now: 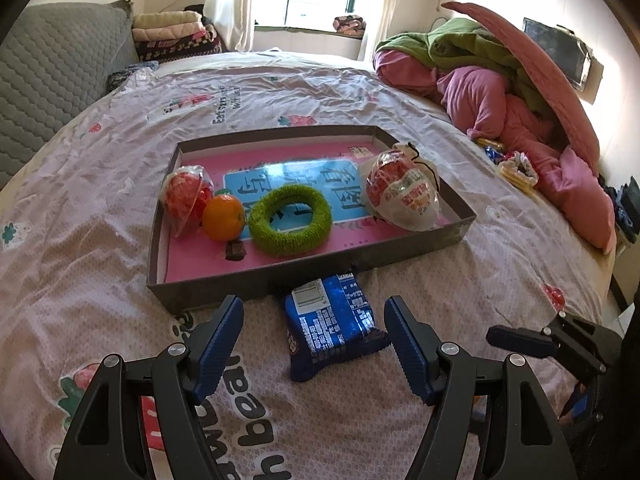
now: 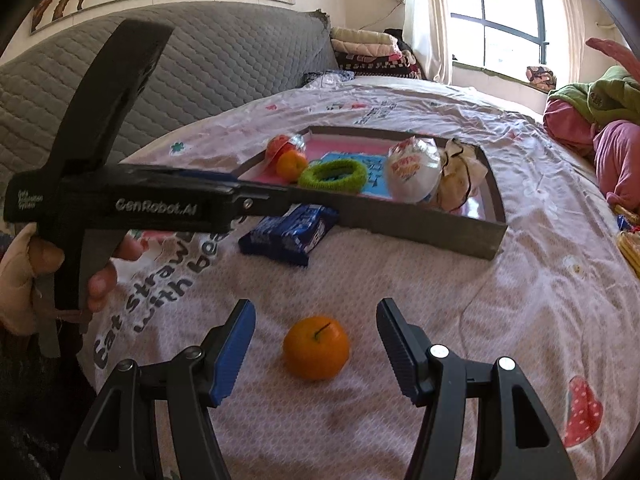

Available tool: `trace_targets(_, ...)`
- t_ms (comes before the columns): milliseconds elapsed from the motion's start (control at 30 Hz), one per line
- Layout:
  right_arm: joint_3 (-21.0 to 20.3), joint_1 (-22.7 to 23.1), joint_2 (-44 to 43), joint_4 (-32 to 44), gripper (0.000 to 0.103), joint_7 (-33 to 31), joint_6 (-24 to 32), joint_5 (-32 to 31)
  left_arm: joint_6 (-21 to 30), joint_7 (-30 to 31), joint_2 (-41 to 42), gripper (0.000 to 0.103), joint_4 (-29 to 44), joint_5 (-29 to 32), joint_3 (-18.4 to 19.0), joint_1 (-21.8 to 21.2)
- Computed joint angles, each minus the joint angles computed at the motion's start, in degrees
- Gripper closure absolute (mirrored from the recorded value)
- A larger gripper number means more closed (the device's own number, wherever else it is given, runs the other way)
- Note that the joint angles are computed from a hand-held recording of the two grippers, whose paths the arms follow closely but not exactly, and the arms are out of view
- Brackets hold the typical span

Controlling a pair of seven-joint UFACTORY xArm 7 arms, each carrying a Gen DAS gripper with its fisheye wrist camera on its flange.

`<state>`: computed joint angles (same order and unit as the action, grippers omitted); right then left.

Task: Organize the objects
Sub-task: 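Move left gripper to blue snack packet while right gripper approaches second orange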

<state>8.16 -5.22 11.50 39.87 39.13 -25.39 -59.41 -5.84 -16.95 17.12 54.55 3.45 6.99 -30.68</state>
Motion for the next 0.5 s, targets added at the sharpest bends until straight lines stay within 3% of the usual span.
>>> trace_targets(200, 0.30, 0.59, 0.74, -1.27, 0.040, -3.63, 1.13, 2.45, 0.34, -1.07, 1.21, 0.029, 0.75, 0.03, 3.22, -3.51)
trace_targets(267, 0.04, 1.32, 1.02, -1.91, 0.040, -6.41, 0.78, 5.09, 1.12, -1.33, 1.93, 0.029, 1.64, -0.02, 2.31, -2.72)
trace_targets(500, 1.07, 1.25, 2.55, -2.54, 0.040, -12.12, 0.80, 10.46, 3.04, -5.06, 5.25, 0.029, 4.83, 1.68, 4.93, -5.57)
